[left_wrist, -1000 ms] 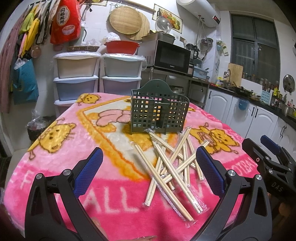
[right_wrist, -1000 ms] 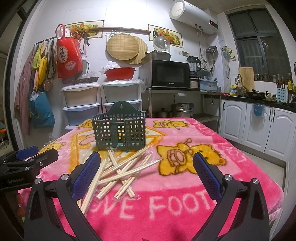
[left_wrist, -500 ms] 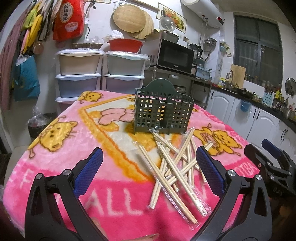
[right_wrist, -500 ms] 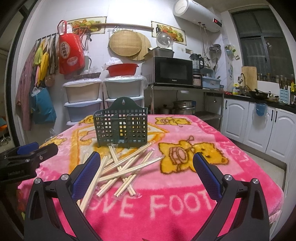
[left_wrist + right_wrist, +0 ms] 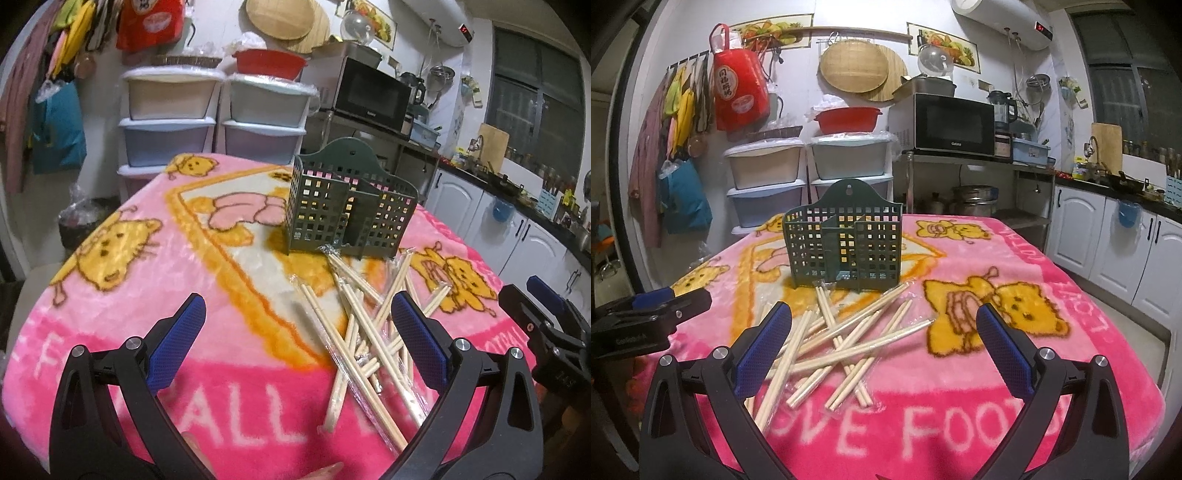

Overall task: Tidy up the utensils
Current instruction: 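Reach into the wrapped chopstick pile and close the left tool on one while the right tool grasps another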

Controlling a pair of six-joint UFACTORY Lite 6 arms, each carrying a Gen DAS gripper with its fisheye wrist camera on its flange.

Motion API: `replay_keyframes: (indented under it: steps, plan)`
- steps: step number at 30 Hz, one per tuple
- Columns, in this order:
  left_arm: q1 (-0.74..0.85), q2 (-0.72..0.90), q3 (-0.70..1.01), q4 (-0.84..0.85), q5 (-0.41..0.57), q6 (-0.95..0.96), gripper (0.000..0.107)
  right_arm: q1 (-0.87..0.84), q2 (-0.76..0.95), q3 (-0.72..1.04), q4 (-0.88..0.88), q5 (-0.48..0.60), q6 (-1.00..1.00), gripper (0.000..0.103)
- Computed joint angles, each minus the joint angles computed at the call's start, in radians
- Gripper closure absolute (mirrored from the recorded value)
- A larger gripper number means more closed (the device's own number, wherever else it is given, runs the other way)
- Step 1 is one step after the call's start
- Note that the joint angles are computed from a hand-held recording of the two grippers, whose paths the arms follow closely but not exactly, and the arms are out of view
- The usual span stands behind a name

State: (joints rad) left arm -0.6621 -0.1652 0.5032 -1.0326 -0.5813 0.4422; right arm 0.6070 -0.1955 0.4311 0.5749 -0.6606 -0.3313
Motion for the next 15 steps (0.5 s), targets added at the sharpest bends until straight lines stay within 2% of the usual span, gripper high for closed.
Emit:
replay_keyframes:
  steps: [8,12,15]
  plan:
    - [0.12,0.077,0.104,0.129,0.157,-0.07,0.014,-0.114,0.116,0.128,-0.156,0.14,0.129,0.006]
    - [0.16,0.144,0.191,0.095,0.217,-0.004,0.014,-0.183,0.16,0.191,-0.286,0.23,0.263,0.006]
    - [0.182,0.209,0.275,-0.012,0.276,0.137,0.014,-0.227,0.208,0.247,-0.364,0.291,0.338,0.006]
